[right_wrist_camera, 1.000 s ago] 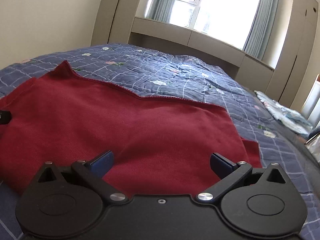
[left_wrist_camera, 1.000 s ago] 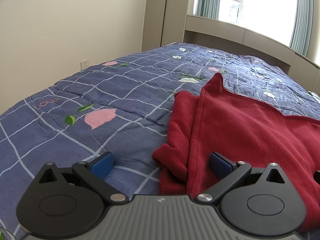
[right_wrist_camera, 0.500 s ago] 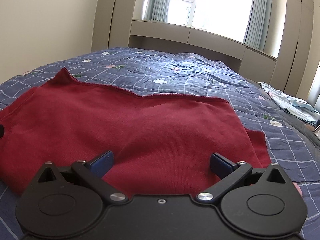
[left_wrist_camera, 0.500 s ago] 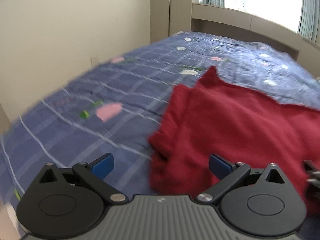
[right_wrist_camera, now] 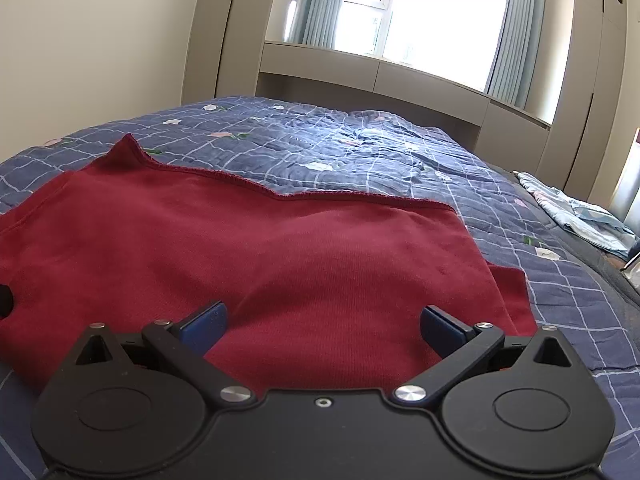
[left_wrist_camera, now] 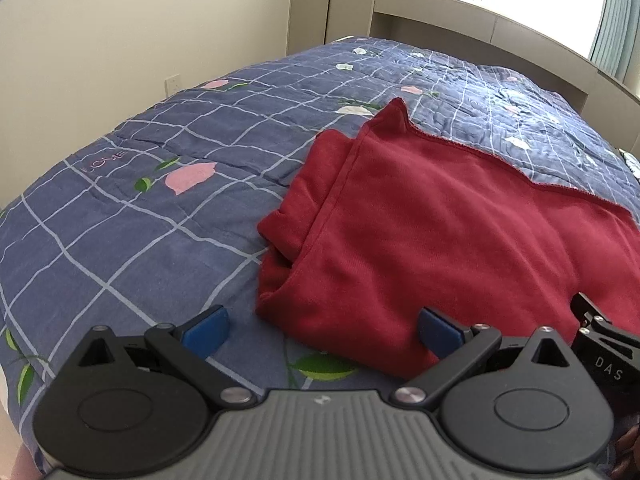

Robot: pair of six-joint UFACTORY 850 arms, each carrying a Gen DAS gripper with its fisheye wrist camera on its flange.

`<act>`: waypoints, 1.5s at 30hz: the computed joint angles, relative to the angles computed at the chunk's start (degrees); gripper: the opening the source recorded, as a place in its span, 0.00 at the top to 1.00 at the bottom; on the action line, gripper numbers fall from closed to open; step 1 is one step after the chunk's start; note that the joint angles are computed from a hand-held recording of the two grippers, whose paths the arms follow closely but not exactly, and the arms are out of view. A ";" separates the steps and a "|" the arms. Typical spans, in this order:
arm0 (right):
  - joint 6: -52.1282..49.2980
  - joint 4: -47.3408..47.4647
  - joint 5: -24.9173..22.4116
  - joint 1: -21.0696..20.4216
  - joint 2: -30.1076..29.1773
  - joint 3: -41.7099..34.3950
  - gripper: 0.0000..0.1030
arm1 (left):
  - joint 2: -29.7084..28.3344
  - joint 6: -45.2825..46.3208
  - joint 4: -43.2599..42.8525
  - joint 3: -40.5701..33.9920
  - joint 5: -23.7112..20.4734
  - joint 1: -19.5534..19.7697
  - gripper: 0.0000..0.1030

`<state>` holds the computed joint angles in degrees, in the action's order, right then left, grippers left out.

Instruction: Fold small clothes

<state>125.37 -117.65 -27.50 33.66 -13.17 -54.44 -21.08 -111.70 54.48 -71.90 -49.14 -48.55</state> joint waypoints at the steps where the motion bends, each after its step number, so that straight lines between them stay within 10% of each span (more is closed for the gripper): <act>1: 0.00 0.00 0.00 0.00 0.00 0.00 0.01 | -0.04 0.21 -0.09 0.02 0.24 0.12 0.01; 8: 0.28 -0.13 -0.01 0.03 0.08 0.11 0.01 | 6.77 -35.48 19.59 11.64 4.96 -1.71 0.07; 16: 0.48 -0.28 -0.03 0.02 0.06 0.13 0.01 | 9.36 -56.88 29.97 16.86 6.50 -1.76 0.51; 21: 0.77 -0.41 0.05 0.02 0.10 0.19 0.00 | 8.63 -60.03 29.51 16.35 8.39 -0.16 0.49; 27: 1.02 -0.68 -0.39 0.15 0.45 0.27 0.00 | 5.65 -61.99 25.34 13.74 2.23 -1.67 0.89; 37: 1.89 -13.45 1.82 -5.55 8.43 7.11 0.01 | 5.36 -51.21 39.18 9.25 -4.49 -2.48 0.92; 45: -6.48 -11.57 -3.23 -10.47 19.07 18.09 0.01 | -1.82 -42.89 53.34 -5.97 10.53 -0.61 0.93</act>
